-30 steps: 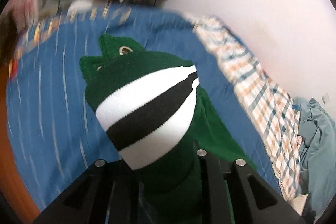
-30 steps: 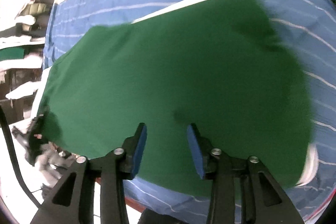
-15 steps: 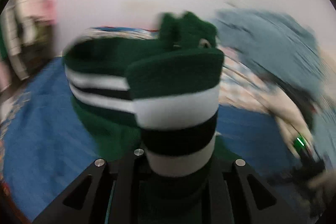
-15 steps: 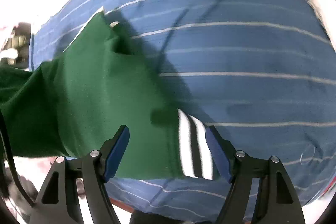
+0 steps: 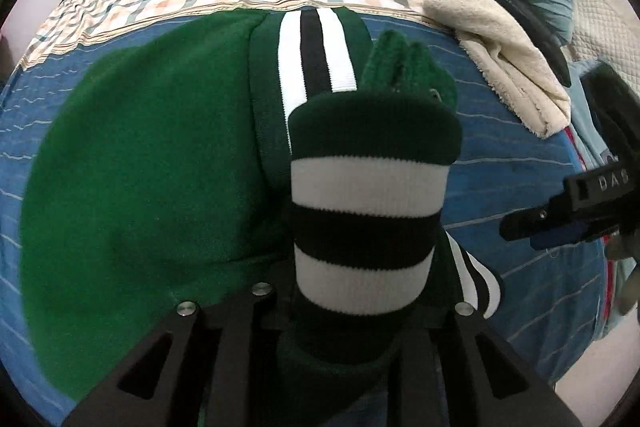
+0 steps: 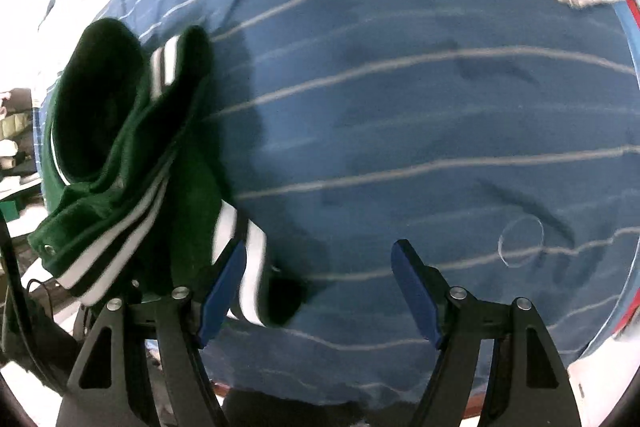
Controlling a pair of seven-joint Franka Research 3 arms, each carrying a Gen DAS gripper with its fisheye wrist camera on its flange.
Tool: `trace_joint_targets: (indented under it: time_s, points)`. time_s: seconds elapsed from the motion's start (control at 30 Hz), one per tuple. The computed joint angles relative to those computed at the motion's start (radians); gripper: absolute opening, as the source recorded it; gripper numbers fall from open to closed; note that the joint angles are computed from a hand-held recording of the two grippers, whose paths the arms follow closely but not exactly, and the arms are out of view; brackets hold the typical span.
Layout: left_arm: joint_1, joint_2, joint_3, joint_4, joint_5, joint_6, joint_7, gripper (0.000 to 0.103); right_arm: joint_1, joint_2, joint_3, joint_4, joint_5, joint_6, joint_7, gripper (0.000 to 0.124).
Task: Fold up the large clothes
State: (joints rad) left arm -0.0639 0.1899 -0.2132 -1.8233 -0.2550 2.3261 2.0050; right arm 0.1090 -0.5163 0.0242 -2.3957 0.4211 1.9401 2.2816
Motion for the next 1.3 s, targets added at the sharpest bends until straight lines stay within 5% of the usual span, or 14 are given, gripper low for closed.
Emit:
trace_joint_targets:
  time_s: [0.1,0.17,0.23,0.27,0.5,0.73,0.87,0.93,1.13,1.2,1.3]
  points:
    - [-0.008,-0.013,0.003,0.003,0.044,-0.025,-0.004,0.022,0.009,-0.015,-0.009,-0.014,0.035,0.016,-0.012,0.077]
    - [-0.005,-0.038,0.006,-0.006,0.043,-0.051,-0.005,0.035,0.015,-0.026,-0.015,-0.015,0.053,0.022,-0.032,0.077]
    - [0.005,-0.044,0.008,0.008,-0.006,-0.092,0.017,0.099,0.018,-0.024,-0.016,0.000,0.060,0.017,-0.044,0.077]
    - [0.005,-0.058,0.008,0.000,-0.018,-0.079,0.030,0.103,0.020,-0.021,-0.016,0.016,0.060,0.014,-0.053,0.077]
    - [0.024,-0.094,0.058,0.044,-0.008,-0.157,-0.097,0.103,0.018,-0.006,-0.031,0.113,0.071,0.027,-0.124,0.077]
    - [0.095,-0.032,0.171,0.015,0.478,-0.106,-0.560,0.103,0.117,0.182,-0.096,0.212,0.366,0.215,-0.475,0.077]
    - [0.137,0.036,0.205,-0.007,0.650,-0.050,-0.710,0.103,0.126,0.372,-0.097,0.306,0.535,0.181,-0.644,0.074]
    - [0.160,0.074,0.204,0.014,0.655,-0.069,-0.728,0.103,0.111,0.417,-0.082,0.330,0.616,0.165,-0.703,0.003]
    - [0.200,0.086,0.188,-0.024,0.620,-0.003,-0.739,0.103,0.075,0.309,-0.036,0.252,0.623,0.403,-0.511,0.003]
    - [0.209,0.108,0.185,-0.013,0.589,-0.034,-0.732,0.103,0.067,0.308,-0.044,0.237,0.553,0.356,-0.403,0.003]
    - [0.238,0.125,0.176,-0.018,0.523,-0.007,-0.692,0.103,0.075,0.321,-0.061,0.230,0.566,0.247,-0.405,0.014]
